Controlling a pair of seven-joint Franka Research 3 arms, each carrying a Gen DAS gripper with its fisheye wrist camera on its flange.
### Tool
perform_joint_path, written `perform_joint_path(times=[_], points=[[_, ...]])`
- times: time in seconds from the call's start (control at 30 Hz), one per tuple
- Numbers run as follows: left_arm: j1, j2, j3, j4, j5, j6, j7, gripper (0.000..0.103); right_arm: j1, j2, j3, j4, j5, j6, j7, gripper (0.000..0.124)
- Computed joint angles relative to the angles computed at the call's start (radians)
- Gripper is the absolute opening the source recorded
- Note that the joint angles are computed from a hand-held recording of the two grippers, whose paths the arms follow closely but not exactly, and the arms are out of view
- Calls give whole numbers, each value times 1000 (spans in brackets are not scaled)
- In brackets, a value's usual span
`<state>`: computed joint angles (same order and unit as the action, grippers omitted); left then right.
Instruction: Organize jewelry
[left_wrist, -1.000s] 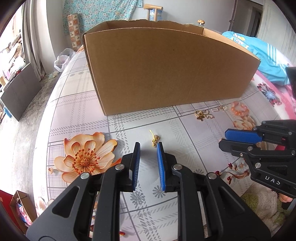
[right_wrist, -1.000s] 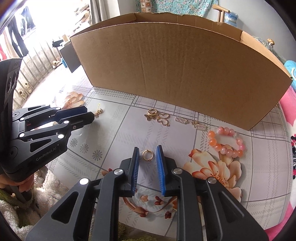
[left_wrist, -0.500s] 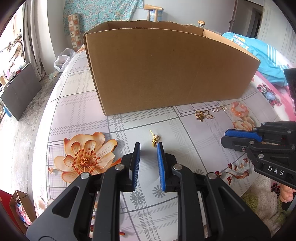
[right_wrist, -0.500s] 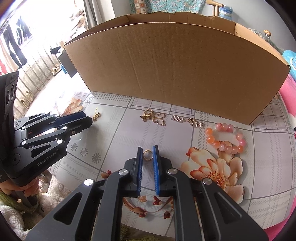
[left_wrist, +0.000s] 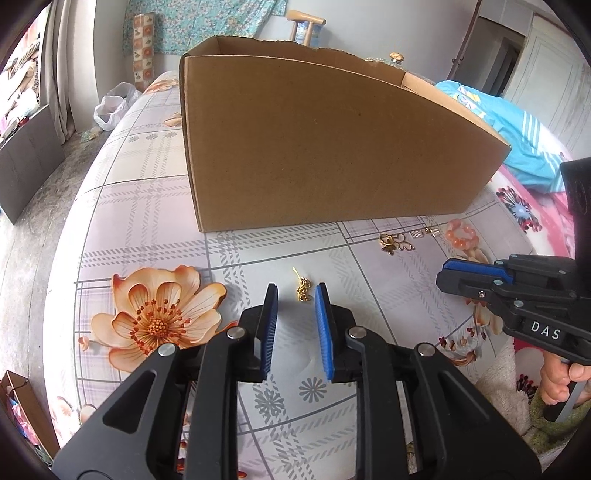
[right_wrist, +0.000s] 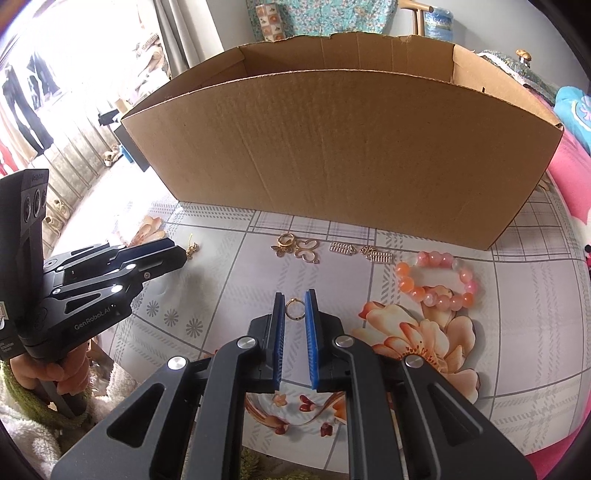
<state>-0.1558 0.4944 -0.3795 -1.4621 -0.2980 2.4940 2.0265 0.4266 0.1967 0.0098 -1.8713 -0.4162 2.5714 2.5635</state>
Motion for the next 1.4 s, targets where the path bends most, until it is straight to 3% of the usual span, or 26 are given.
perform_joint_path(times=[0.37,0.53,0.8,1.4], points=[[-82,21,56,56,167,-24,-132,18,10,-4,-5,0,-23,8,34,11],[-110,39,72,89,235,-38,-194,3,8,-17,-2,-19,-39,11,62,11],[-97,46,54,100,233,-56,-196,1,2,-34,3,-36,-73,23,111,11],[-88,18,48,68,213,-40,-192,1,-1,-15,4,0,-69,16,95,11]])
